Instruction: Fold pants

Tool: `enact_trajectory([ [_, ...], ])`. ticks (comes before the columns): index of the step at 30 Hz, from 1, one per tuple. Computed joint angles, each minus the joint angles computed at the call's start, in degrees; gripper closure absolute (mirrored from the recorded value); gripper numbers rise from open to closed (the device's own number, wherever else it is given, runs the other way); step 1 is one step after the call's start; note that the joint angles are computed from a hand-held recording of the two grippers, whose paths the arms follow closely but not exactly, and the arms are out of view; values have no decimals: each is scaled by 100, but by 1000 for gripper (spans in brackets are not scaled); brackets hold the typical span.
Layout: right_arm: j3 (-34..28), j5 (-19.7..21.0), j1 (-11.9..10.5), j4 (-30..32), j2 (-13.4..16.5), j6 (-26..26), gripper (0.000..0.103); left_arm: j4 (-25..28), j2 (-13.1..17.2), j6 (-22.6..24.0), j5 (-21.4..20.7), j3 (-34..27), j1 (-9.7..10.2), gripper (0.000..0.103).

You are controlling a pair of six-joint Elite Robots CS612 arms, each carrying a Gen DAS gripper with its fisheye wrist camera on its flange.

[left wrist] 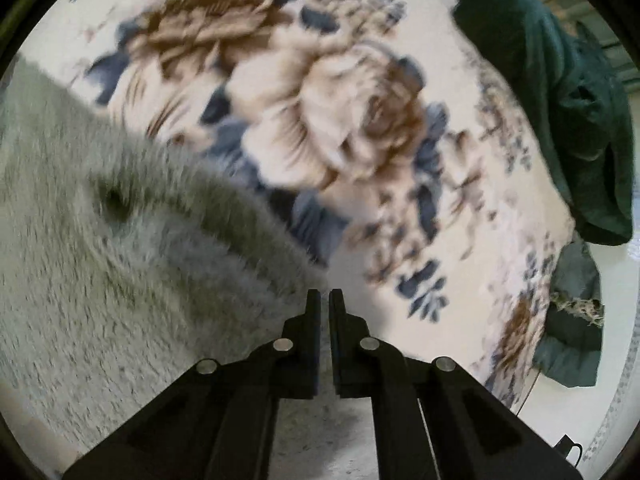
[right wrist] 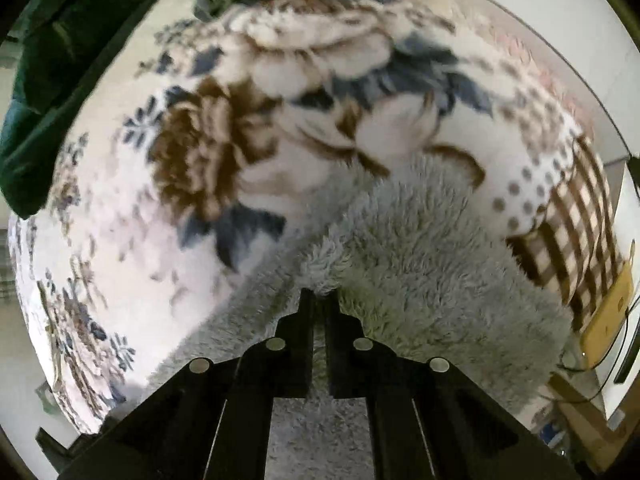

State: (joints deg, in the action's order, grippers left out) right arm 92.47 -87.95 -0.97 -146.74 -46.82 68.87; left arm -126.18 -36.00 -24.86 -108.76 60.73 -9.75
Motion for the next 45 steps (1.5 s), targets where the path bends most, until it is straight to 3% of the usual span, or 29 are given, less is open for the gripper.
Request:
enact_trajectory([
  [7, -66, -311, -55, -225, -61, 51, 99, -14, 39, 138, -84, -192, 22, 100],
  [10, -192, -538, -71, -31, -38, -120, 103, -12, 48, 278, -139, -246, 36, 99],
  [12, -313, -115, -178, 351, 39, -447, 102, -1, 11, 473, -154, -201, 45, 99],
  [14, -293, 880, -326, 498, 110, -496, 101, -12, -66, 647, -88, -87, 50, 99],
  [16, -255, 1173, -284, 450, 71, -655, 88, 109, -160, 711, -107, 33, 80, 92],
  [18, -222, 1507, -162, 161, 44, -680, 42, 224, -221, 583, -193, 129, 129, 62],
  [20, -252, 2071, -69, -296, 166, -352, 32, 432, -229, 292, -268, 171, 167, 48],
  [22, -377, 2325, 14, -438, 331, -41, 32, 725, -133, -161, -454, 90, 208, 48],
  [26, -711, 2329, 151, -324, 670, 912, 34, 1331, 200, -696, -701, -281, 226, 48],
  [28, -821, 1973, 224, -112, 724, 1155, 65, 1427, 322, -700, -615, -419, 203, 49],
  [29, -896, 1759, 259, 163, 724, 1127, 96, 1369, 349, -685, -593, -422, 199, 53],
  [30, -912, 1633, 285, 233, 727, 1134, 97, 1374, 366, -662, -520, -430, 192, 68],
  [33, -1004, 1186, 363, 530, 670, 944, 98, 1128, 298, -619, -466, -272, 207, 86],
  [37, -1009, 781, 419, 465, 535, 887, 99, 795, 192, -526, -793, -99, 272, 91],
  [38, -1022, 690, 431, 441, 506, 849, 99, 631, 187, -533, -924, -86, 293, 99],
  [43, -1187, 419, 434, 511, 515, 640, 99, 514, 370, -339, -1105, -485, 296, 99],
  [45, -1283, 587, 406, 631, 581, 390, 96, 572, 435, -113, -983, -649, 286, 98],
])
